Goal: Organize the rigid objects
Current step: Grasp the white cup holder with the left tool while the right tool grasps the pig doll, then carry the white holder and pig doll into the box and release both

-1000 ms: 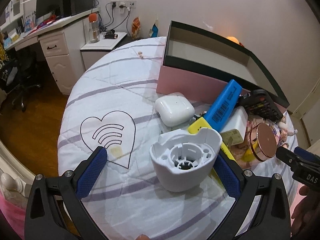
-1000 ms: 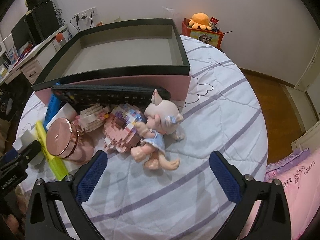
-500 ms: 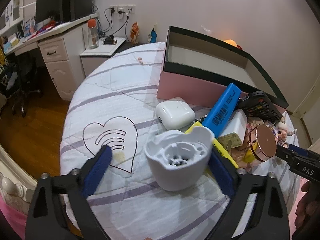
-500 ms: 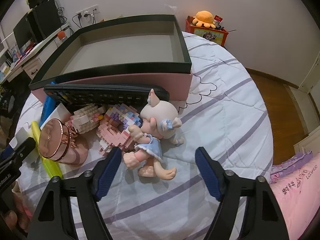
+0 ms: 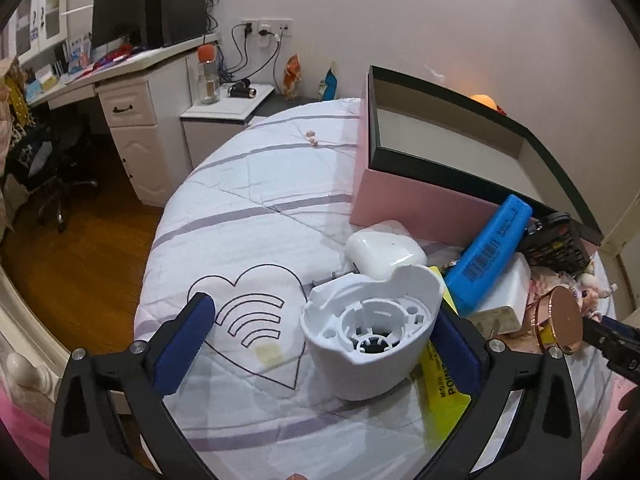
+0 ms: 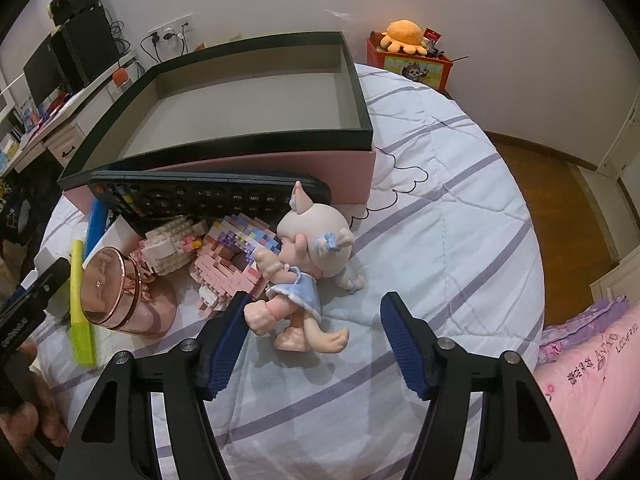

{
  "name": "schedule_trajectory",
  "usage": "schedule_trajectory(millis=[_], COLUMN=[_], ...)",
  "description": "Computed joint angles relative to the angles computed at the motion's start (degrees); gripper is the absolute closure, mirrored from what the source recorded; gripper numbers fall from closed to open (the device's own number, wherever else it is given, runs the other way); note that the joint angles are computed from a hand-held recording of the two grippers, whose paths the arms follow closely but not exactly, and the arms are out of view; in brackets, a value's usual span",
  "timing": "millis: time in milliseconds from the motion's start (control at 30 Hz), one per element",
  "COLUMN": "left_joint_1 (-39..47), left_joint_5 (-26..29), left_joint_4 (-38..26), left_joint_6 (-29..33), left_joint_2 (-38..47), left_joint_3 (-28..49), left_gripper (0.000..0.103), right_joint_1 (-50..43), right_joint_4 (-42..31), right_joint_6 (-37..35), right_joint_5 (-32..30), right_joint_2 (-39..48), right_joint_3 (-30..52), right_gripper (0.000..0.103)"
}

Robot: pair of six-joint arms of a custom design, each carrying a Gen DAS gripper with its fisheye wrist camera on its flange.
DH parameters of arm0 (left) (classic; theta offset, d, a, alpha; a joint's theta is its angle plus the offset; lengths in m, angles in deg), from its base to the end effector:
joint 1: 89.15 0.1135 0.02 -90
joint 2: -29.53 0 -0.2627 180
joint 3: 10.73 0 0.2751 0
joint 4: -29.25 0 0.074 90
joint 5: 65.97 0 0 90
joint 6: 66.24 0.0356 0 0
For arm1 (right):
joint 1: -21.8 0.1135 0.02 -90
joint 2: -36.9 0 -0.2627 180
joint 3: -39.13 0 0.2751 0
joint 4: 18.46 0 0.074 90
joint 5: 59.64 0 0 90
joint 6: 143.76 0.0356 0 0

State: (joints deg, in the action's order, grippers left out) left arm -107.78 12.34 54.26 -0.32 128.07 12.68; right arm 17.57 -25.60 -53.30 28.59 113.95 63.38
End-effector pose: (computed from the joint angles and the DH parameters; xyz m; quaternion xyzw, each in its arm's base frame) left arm 0.1913 -0.0569 0.0239 -0.0792 0.9325 -0.0344 0.3508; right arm 0.1819 -0.0124 0.0555 0.0355 0.9650 0.0064 0.2596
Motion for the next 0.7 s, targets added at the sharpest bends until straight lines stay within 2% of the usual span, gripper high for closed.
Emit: schedule_trajectory(millis=[67, 133, 167, 300, 433, 500, 567, 700], left_joint_1=[0.5, -0.4, -0.8, -1.0, -1.5, -1.8, -2.8, -3.4], left_joint_5=[1.2, 0.3, -0.2, -0.8, -1.8, -2.5, -4.1, -4.8], left_joint_4=[0.3, -1.1, -1.8, 0.1, -1.6, -2.8, -3.2, -3.8], left_joint_6=[0.7, 1.2, 1.5, 2.7, 3.0, 2.8, 2.4, 2.6], left_joint_2=[-0.2, 0.3, 1.5, 3.2, 2.6, 2.6, 3.2, 4.1], left_joint_3=[-0.3, 0.4, 1.2, 1.2, 1.8, 2.4, 3.0, 4.1], left_gripper=[0.011, 0.045, 0.050, 0.050, 0.049, 0.041, 0.038, 0.039], right_joint_1=[0.0, 0.7, 1.1, 0.3, 0.9, 1.1, 0.9, 0.2], right_joint_4=[0.2, 1.0, 1.6, 2.4, 2.0, 0.4, 0.2, 5.9], right_joint_6=[0.3, 0.6, 0.8, 0.5, 1.1, 1.5, 1.7, 2.7], right_joint_5=[-0.2, 0.6, 1.0, 1.1, 2.0, 2.2, 3.0, 4.2], right_joint_2=[-0.7, 0.6, 1.5, 2.3, 2.0, 0.5, -0.3, 8.9], right_joint_3=[-0.1, 0.3, 0.5, 0.5, 0.4, 0.4, 0.1, 2.4], right_gripper=[0.035, 0.035, 0.035, 0.035, 0.036, 0.041, 0.041, 0.041])
